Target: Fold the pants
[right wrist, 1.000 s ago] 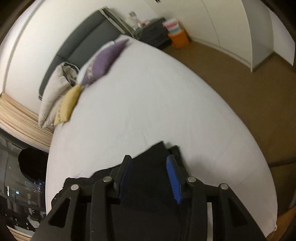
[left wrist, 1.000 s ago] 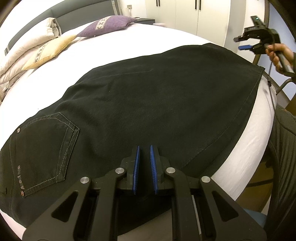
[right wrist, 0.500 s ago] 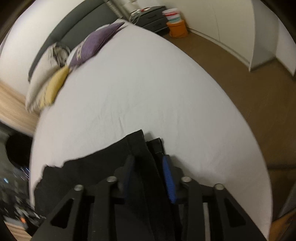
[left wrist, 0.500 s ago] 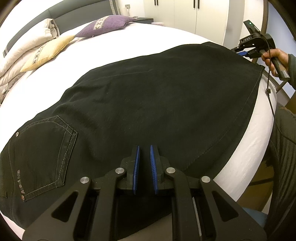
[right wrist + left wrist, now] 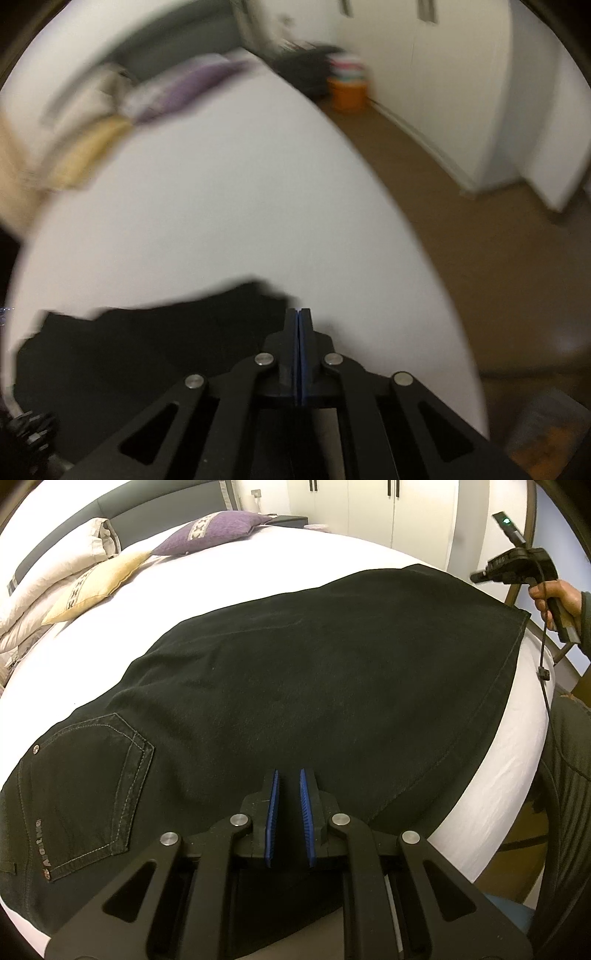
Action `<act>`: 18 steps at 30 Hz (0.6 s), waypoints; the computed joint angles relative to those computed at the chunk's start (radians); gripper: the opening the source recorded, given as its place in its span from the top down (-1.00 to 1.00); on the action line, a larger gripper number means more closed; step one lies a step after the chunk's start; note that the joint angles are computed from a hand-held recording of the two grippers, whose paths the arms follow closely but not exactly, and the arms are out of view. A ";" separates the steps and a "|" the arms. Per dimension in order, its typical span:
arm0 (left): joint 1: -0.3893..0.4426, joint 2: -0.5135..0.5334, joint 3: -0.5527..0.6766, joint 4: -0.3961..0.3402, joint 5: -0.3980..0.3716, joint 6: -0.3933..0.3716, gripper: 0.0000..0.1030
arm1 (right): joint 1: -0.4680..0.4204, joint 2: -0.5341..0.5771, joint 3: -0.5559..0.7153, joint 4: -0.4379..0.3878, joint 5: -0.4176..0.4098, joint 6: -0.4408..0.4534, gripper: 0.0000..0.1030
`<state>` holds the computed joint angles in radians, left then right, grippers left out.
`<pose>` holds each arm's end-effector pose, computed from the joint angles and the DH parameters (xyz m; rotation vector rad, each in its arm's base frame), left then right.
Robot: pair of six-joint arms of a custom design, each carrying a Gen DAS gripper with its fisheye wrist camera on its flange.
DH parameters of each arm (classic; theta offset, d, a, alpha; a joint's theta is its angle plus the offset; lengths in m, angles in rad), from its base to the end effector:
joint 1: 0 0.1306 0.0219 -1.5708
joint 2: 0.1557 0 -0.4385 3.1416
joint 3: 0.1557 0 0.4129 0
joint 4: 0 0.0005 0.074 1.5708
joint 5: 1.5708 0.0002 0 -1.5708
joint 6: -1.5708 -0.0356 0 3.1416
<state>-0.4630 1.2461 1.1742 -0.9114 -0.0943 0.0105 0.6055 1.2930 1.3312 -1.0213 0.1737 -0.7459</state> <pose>0.3775 -0.1852 0.4420 0.5363 2.4917 -0.0639 0.3667 0.2458 0.4907 0.2469 2.5494 0.3106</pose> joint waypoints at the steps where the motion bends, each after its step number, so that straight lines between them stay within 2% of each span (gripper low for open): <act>1: -0.001 0.001 0.001 -0.001 -0.001 -0.001 0.78 | -0.011 -0.007 -0.009 0.021 -0.022 0.009 0.97; 3: -0.001 0.001 0.002 -0.003 -0.003 -0.006 0.78 | -0.030 -0.004 -0.006 0.019 -0.055 0.020 0.94; 5: 0.000 0.002 0.003 -0.004 0.001 -0.006 0.78 | -0.037 0.024 0.028 -0.045 -0.062 0.054 0.91; 7: 0.001 0.003 0.003 -0.002 0.003 -0.004 0.78 | -0.030 0.046 0.051 -0.075 -0.079 0.109 0.71; 9: 0.000 0.004 0.003 0.000 0.000 -0.006 0.78 | -0.015 0.073 0.079 -0.118 -0.061 0.158 0.06; 10: -0.001 0.004 0.003 0.000 -0.001 -0.006 0.78 | -0.007 0.088 0.092 -0.140 -0.047 0.172 -0.06; 14: 0.001 0.003 0.001 0.000 0.002 -0.010 0.78 | 0.005 0.127 0.116 -0.157 -0.049 0.175 -0.11; 16: 0.001 0.002 0.000 0.001 0.004 -0.012 0.78 | 0.020 0.140 0.126 -0.193 -0.021 0.213 -0.10; 17: 0.002 0.001 -0.001 0.002 0.006 -0.011 0.78 | 0.028 0.150 0.135 -0.205 -0.005 0.231 -0.06; 18: 0.003 0.000 -0.002 0.004 0.007 -0.011 0.78 | 0.026 0.156 0.137 -0.208 -0.006 0.247 0.15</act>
